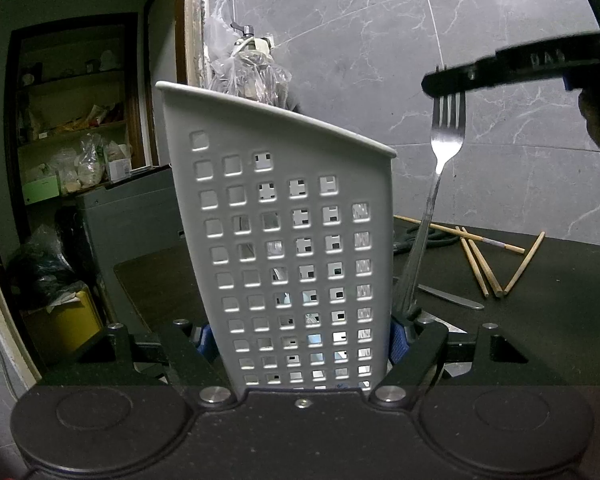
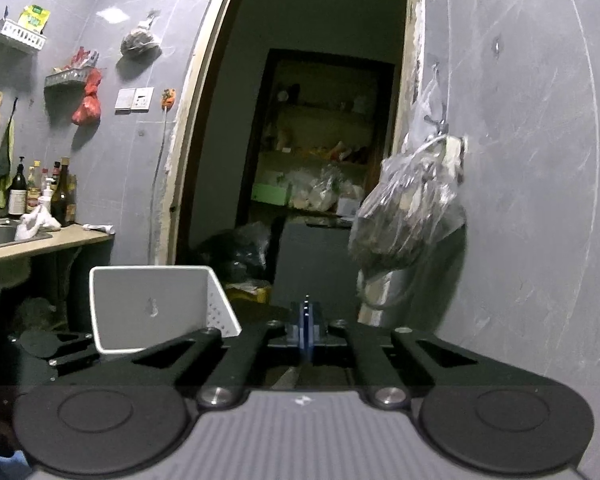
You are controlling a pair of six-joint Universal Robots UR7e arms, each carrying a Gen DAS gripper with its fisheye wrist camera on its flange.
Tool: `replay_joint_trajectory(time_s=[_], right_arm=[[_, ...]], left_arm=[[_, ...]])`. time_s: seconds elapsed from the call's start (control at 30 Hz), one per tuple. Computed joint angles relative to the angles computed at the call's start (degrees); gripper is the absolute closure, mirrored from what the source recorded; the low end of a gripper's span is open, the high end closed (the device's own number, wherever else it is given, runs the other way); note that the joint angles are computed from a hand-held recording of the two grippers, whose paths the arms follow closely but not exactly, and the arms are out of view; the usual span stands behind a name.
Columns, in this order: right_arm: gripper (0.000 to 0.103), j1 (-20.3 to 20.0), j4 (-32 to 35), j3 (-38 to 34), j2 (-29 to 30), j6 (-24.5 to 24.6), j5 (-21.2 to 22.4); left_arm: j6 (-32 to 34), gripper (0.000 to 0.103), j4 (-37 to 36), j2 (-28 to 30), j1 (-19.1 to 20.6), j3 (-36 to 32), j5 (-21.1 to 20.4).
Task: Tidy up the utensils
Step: 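Lift the silver fork with the right gripper and lower it into the basket, then open the right gripper to drop the silver fork into the basket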
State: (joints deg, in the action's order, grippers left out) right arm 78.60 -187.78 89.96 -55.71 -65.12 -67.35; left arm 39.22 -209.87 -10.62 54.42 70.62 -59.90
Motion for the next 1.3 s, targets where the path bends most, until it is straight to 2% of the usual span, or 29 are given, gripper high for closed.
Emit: replay_joint_trajectory(time_s=[0.3, 0.4, 0.67, 0.73, 0.83, 0.93, 1.1, 1.3], right_arm=[[0.101, 0.20, -1.48, 0.05, 0.32, -1.73, -0.60], [0.101, 0.38, -5.14, 0.70, 0.06, -2.60, 0.77], [0.101, 1.50, -13.55, -1.01, 1.43, -0.22, 11.29], [0.101, 1.97, -13.08, -1.95, 2.11, -0.49, 14.31], [0.101, 2.85, -10.09, -3.04, 3.09, -2.43, 16.23], [0.101, 3.56, -6.70, -3.49, 4.09, -5.89, 15.83], [0.101, 4.19, -1.66, -3.42, 5.60, -12.37, 11.67], [0.101, 4.11, 0.52, -2.75, 6.74, -14.20, 8.29]], left_arm=[[0.07, 0.026, 0.14, 0.40, -0.24, -0.60, 0.49], [0.09, 0.026, 0.11, 0.31, -0.26, -0.47, 0.51], [0.11, 0.026, -0.02, 0.43, -0.42, -0.47, 0.80], [0.12, 0.026, 0.06, 0.52, -0.48, -0.63, 0.95], [0.07, 0.026, 0.03, 0.64, -0.56, -0.73, 1.05], [0.07, 0.026, 0.05, 0.58, -0.53, -0.69, 1.01], [-0.02, 0.026, 0.15, 0.71, -0.53, -0.94, 0.95], [0.00, 0.026, 0.14, 0.67, -0.52, -0.87, 0.96]])
